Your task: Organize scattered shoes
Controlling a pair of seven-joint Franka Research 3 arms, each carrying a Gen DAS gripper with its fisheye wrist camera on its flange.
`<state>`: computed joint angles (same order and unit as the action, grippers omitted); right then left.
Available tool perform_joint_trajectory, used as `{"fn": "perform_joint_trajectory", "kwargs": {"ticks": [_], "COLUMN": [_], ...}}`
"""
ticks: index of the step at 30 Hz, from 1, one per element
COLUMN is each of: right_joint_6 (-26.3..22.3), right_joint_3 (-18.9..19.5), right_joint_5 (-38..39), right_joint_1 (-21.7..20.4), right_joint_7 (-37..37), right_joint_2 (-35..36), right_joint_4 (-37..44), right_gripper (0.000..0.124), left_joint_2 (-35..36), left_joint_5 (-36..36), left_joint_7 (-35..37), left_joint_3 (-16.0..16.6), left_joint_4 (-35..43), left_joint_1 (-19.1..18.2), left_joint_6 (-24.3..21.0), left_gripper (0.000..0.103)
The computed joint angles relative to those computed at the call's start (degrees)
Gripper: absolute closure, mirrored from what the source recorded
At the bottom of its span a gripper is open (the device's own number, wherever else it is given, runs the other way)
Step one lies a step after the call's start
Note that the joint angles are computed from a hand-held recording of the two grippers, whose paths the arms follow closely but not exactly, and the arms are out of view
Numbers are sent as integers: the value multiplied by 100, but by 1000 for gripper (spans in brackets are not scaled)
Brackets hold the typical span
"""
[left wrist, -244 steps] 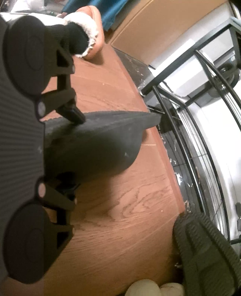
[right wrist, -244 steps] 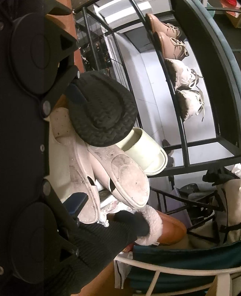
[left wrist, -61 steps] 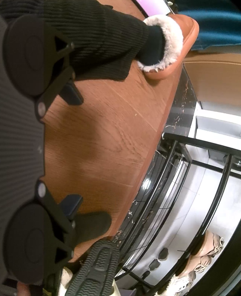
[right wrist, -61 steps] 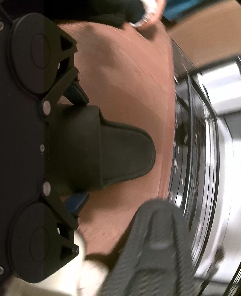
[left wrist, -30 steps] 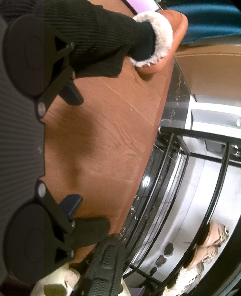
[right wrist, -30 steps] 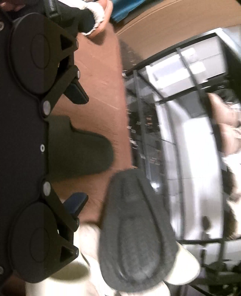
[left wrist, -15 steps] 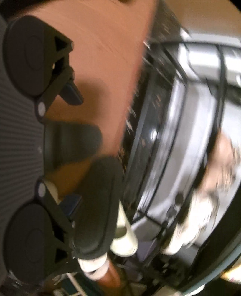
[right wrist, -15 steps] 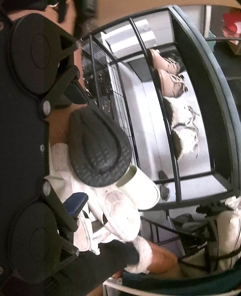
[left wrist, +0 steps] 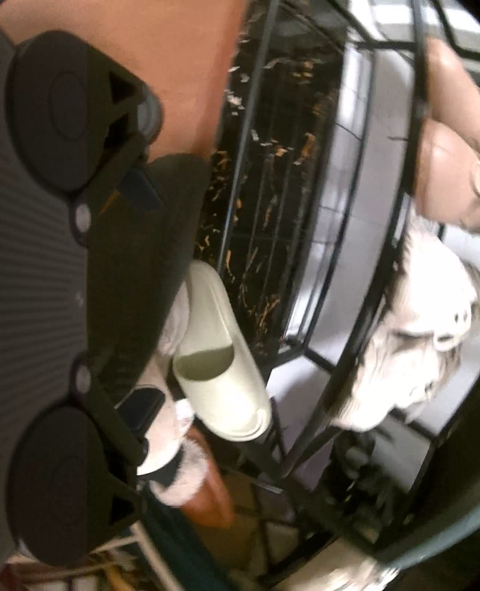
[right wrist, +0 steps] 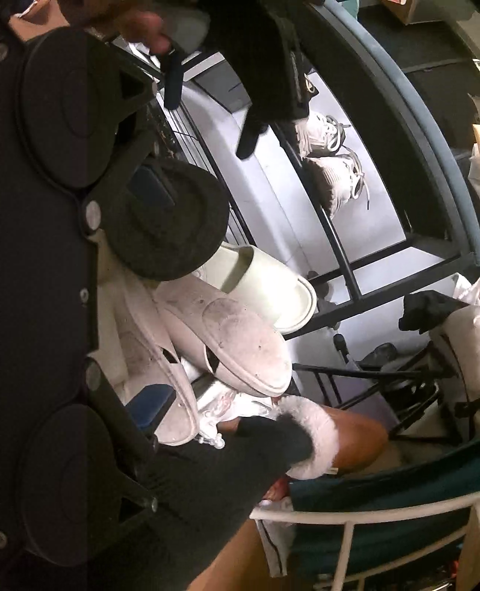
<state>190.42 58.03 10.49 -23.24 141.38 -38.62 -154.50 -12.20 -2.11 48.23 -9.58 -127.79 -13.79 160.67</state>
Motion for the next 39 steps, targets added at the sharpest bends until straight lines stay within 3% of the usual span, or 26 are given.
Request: {"fn": "perform_joint_trajectory", "kwargs": {"ticks": [4,7,10,13,17,26,30,34,39], "right_joint_6": [230,200,72,68,92,-116,-11,-151,-221], "right_joint_3": [-65,-103,-138,-99,2,-147,-90,-80,-148], "right_joint_5": [-44,80,172,178,97,-68,-90,-20,-144], "right_joint_1": [97,163,213,164,70,195,171,134,170], "right_joint_7": [-236,-348,-371,-348,-429,-405,-484,-342,-236], "right_joint_2": [279,396,446,487,550,731,688,619,627], "right_joint_4": [-14,16,54,74,123,195,174,190,194], "right_gripper": [21,21,21,21,21,21,21,21,21], "left_joint_2": [264,589,860,1002,1222,1125,954,667,299], "left_joint_5": [-760,-869,-382,280,-123,-27,-6,-334,-462], "left_joint_7": [283,455,263,-148,204,-138,142,626,727], "left_joint_3": [155,93,-75,-203,-246,-277,-257,-155,-47], "left_joint_4": [226,624,965,1068,1249,1116,1091,985,605], "left_joint_1": [-187,-146,9,97,96,117,111,110,186], "left_joint_6": [-27,-420,-866,-946,-1108,-1008,-1226,-1610,-1894], "left_gripper": [1,1,1,1,1,5,13,34,36]}}
